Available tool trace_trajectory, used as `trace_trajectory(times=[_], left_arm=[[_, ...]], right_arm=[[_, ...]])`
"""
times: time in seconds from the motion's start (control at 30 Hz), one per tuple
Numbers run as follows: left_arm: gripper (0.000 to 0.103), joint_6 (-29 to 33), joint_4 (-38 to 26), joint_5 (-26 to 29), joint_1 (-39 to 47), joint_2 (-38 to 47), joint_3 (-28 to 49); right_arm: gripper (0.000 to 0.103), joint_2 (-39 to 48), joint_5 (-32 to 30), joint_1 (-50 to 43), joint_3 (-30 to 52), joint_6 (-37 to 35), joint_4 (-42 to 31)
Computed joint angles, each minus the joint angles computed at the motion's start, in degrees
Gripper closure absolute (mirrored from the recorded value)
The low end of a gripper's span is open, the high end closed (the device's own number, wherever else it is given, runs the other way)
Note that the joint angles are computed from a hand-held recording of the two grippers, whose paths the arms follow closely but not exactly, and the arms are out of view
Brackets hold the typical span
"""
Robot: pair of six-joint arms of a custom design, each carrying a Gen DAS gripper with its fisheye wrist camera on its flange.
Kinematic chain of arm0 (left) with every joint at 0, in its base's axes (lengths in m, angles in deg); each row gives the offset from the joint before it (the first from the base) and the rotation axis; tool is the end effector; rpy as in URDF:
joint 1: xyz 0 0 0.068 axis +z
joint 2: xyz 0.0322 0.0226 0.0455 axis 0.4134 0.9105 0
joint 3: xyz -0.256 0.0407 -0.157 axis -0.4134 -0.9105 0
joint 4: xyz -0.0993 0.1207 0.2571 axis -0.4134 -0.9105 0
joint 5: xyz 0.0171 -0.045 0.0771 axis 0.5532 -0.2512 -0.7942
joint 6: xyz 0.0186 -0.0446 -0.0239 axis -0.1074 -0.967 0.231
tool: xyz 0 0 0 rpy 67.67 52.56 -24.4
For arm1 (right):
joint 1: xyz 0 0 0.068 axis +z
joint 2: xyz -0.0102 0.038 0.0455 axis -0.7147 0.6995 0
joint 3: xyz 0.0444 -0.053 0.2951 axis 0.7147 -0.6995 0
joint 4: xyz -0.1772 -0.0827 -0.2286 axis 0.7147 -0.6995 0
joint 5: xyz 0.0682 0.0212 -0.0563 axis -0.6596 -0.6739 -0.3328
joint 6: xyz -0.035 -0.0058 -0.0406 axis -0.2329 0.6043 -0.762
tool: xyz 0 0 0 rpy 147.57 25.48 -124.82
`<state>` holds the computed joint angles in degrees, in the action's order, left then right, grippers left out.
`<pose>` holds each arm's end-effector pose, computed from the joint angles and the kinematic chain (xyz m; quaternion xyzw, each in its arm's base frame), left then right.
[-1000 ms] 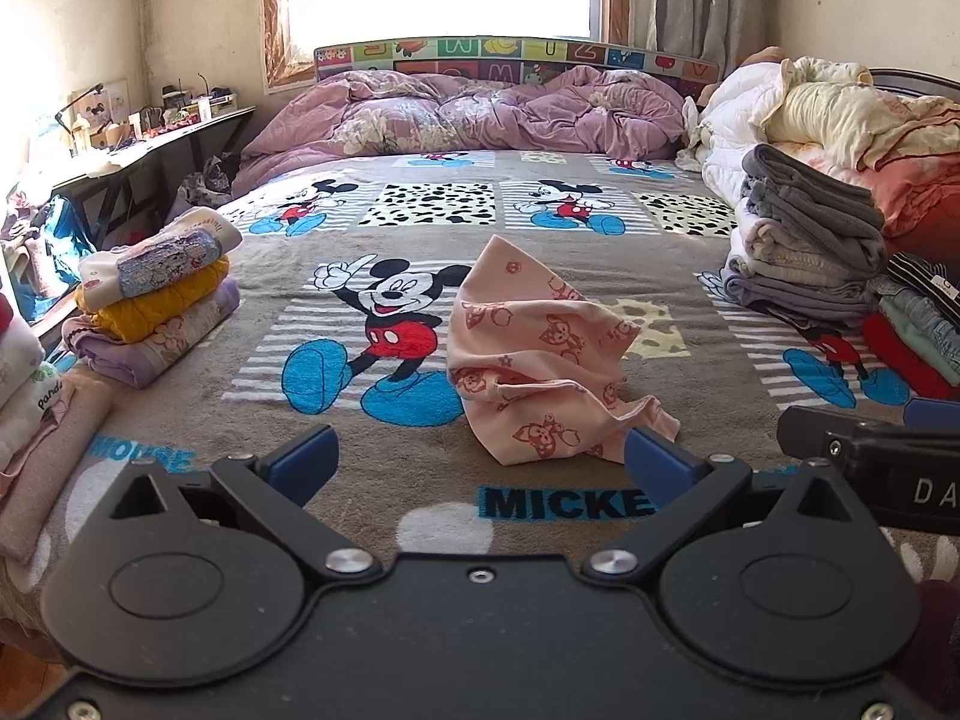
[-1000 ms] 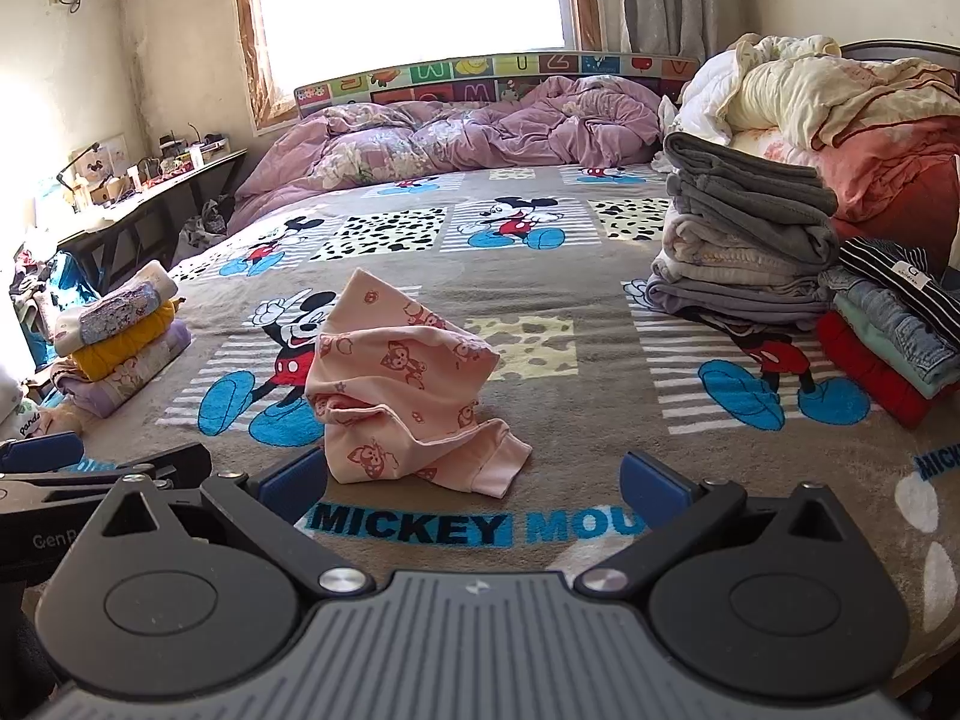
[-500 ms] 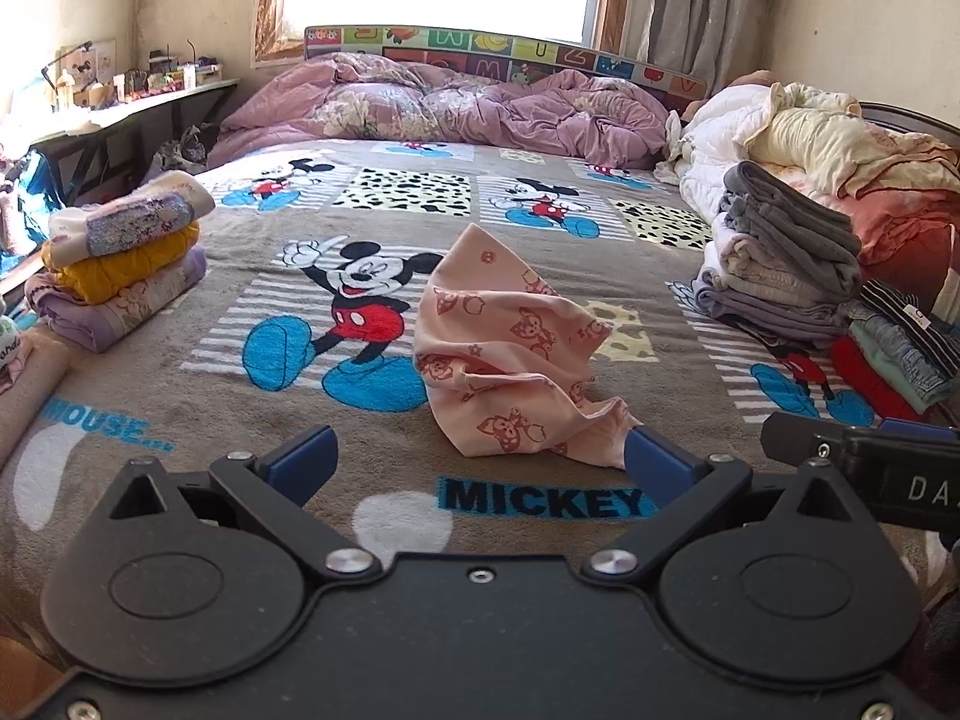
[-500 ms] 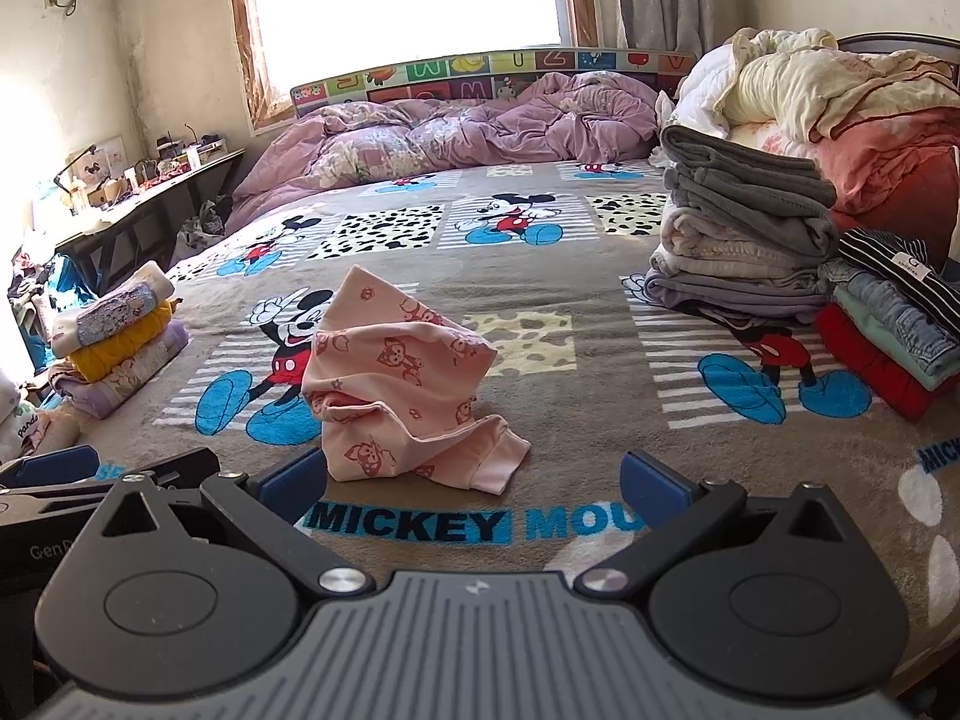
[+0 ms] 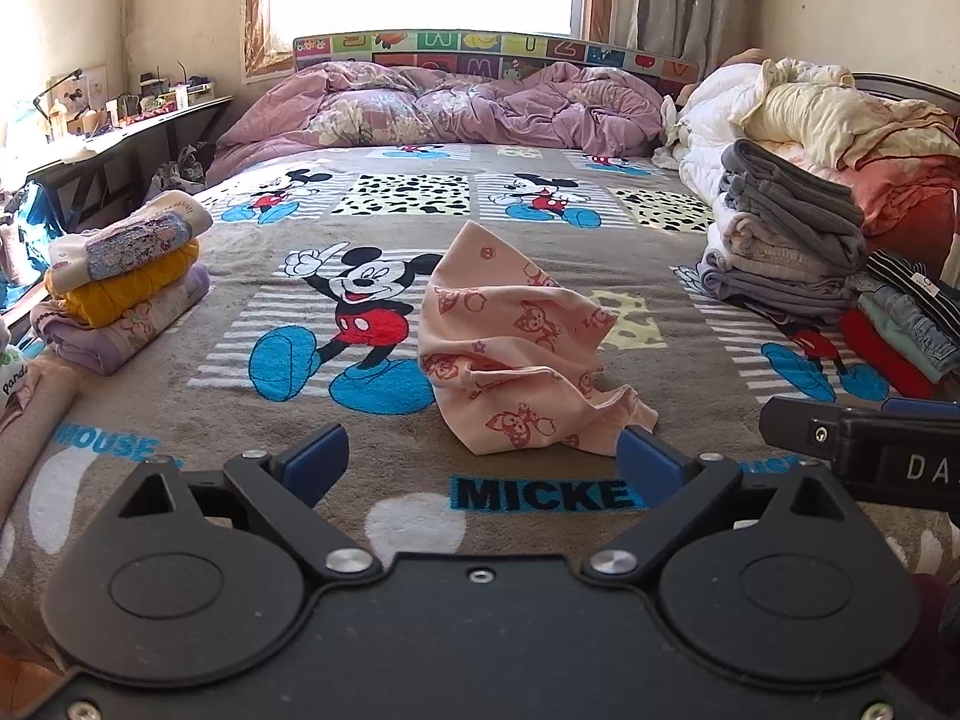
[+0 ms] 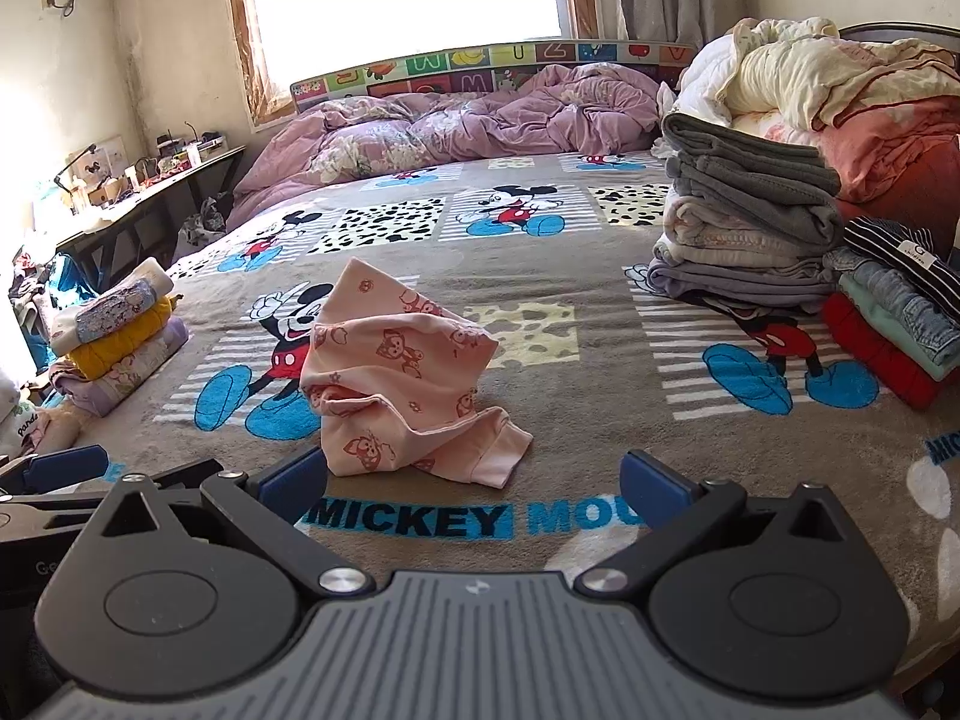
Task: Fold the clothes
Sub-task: 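Approach the crumpled pink garment with both grippers open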
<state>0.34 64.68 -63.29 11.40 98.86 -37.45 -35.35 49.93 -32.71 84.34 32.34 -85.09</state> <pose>0.2653 -0.0640 0.2341 0.1206 0.8751 -0.0850 0.4609 0.2172 0.0410 0.2407 0.1219 0.8776 0.0315 0.4625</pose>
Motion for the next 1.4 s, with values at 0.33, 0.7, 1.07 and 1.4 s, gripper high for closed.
trace_trajectory(times=[0.33, 0.7, 1.07, 1.4], left_arm=[[0.004, -1.54, 2.65, 0.65, 0.22, 0.41, -0.93], [0.003, -3.13, 3.52, 6.46, 3.32, 3.33, -0.09], [0.008, -1.75, 6.56, 7.45, 3.54, 7.34, -0.01], [0.009, -1.77, 12.90, 7.47, 3.81, 17.82, 2.83]], right_arm=[[0.000, 0.30, -0.80, -0.65, -0.03, 0.01, 0.22], [0.000, 2.81, -1.30, -1.26, -0.44, -0.20, 2.46], [0.000, 7.61, -4.08, -3.21, -0.73, -0.35, 6.29], [0.000, 15.75, -6.47, -7.09, -7.04, -5.27, 28.38]])
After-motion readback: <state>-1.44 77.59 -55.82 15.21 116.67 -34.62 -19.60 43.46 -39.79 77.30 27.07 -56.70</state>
